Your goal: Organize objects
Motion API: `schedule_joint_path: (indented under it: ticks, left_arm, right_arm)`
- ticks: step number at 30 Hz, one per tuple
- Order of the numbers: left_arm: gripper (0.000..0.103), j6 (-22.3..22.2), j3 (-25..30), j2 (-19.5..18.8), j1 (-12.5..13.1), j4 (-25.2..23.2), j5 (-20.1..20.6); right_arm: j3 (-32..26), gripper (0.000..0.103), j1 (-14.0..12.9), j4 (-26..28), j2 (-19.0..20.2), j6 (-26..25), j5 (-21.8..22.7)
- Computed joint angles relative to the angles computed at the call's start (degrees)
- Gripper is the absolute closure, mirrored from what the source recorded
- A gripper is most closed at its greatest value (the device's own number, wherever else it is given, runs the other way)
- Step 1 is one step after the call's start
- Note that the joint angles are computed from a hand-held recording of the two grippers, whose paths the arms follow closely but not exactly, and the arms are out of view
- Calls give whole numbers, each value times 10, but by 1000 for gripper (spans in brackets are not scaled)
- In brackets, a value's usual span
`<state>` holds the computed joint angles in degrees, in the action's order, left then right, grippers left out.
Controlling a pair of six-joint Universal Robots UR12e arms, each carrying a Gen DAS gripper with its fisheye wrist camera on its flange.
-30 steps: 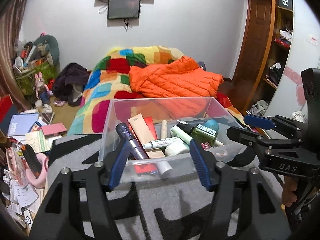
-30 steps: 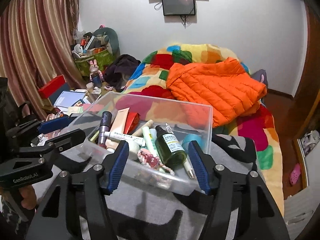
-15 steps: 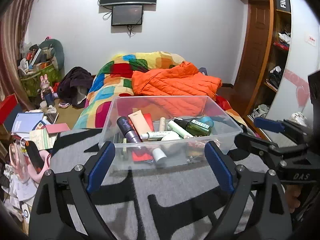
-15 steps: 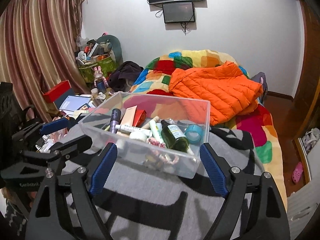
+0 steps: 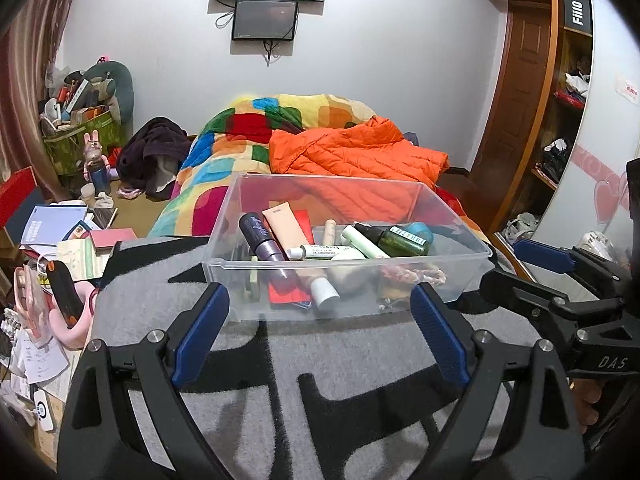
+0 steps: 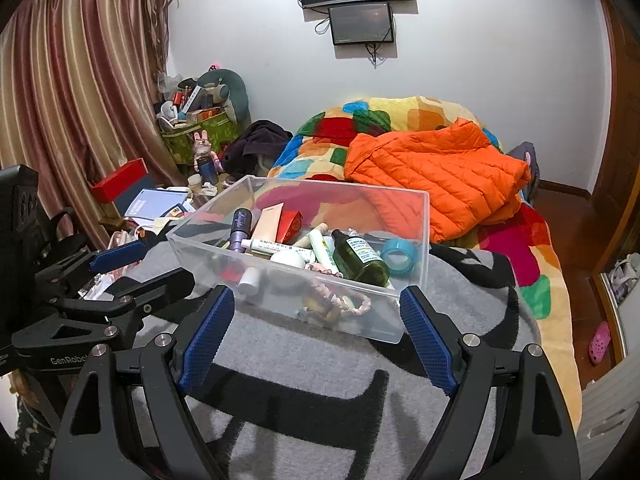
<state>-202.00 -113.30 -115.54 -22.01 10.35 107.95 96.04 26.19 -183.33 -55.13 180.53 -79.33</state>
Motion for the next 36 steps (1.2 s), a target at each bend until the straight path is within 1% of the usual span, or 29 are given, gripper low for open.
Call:
schedule_joint_path:
  ticks: [8,30,36]
  left_arm:
    - [10,-2,-1,1,1,1,-4]
    - [10,-4,-3,2,0,6,-7]
    - [10,-13,-4,3,2,3,-11]
  right_arm:
    - [1,20,-1,4,-1,7,5]
    - [0,20,1,8,2,6,-1]
    - [0,20,1,10,1,7,-2]
